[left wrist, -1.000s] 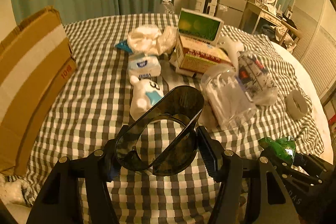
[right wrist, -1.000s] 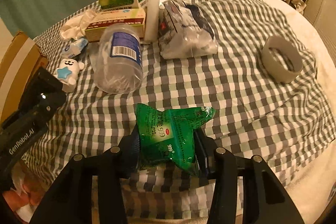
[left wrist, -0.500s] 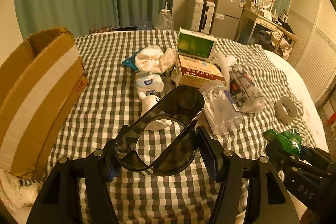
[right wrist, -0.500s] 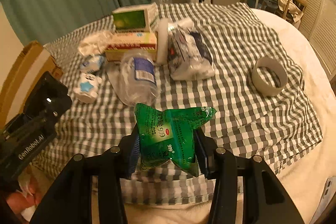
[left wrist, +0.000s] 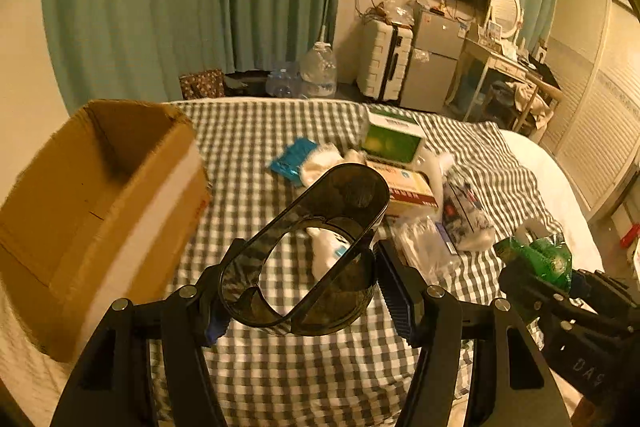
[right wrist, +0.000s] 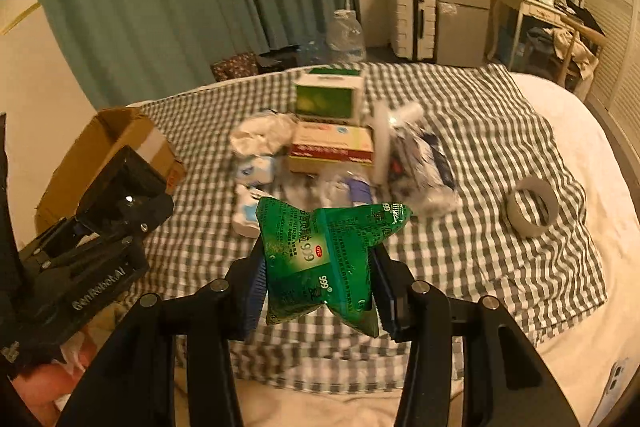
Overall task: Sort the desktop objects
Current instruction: 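Carry the green packet with the right gripper over the cardboard box and release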
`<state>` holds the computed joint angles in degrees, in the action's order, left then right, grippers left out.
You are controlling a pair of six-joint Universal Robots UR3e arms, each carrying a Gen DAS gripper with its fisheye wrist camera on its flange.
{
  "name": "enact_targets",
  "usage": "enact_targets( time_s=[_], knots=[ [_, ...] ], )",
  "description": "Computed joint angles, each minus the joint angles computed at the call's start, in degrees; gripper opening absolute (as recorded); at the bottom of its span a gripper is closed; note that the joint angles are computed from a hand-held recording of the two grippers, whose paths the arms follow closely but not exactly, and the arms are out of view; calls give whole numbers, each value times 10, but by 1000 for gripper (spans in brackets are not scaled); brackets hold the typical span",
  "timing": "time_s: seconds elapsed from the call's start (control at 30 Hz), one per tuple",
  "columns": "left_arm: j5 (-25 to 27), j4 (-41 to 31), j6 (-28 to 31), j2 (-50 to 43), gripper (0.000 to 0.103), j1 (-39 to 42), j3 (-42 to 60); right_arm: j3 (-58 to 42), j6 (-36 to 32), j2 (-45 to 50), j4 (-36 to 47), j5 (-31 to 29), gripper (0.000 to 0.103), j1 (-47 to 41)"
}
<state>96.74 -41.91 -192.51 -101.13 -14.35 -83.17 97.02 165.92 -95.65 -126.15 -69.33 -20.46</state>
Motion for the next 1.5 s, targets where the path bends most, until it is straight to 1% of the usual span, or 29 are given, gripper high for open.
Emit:
enact_targets(
  time_s=[0.13,0.2,0.33,0.43,0.53,0.67,0.77,0.97,1.2,1.27,1.37,1.5],
  knots=[
    [-12,-2,14,34,65,28,-13,-30,14,10,11,8,46,25],
    [-13,-7,24,48,65,42,-16,-47,19,18,13,-3,46,44],
    [-32,-31,31,74,65,82,-25,-87,35,39,18,-15,46,83],
    [-29,-44,38,95,65,104,-36,-109,42,51,16,-24,46,110],
    [-57,-42,58,126,65,138,-58,-127,55,63,9,-30,46,138],
    [-86,-45,71,167,65,185,-84,-165,64,89,12,-53,46,189],
    [-94,-53,86,190,65,219,-98,-191,70,110,14,-64,46,219],
    [-143,-73,113,240,65,314,-137,-251,90,163,13,-82,48,281],
    [-191,-87,169,281,65,430,-181,-368,112,260,36,-107,48,352],
    [-189,-79,184,283,65,450,-190,-400,114,287,44,-112,48,368],
    [-208,-79,199,284,65,491,-203,-437,117,316,56,-116,48,385],
    [-220,-73,212,272,65,520,-213,-491,121,361,75,-117,48,400]
  ],
)
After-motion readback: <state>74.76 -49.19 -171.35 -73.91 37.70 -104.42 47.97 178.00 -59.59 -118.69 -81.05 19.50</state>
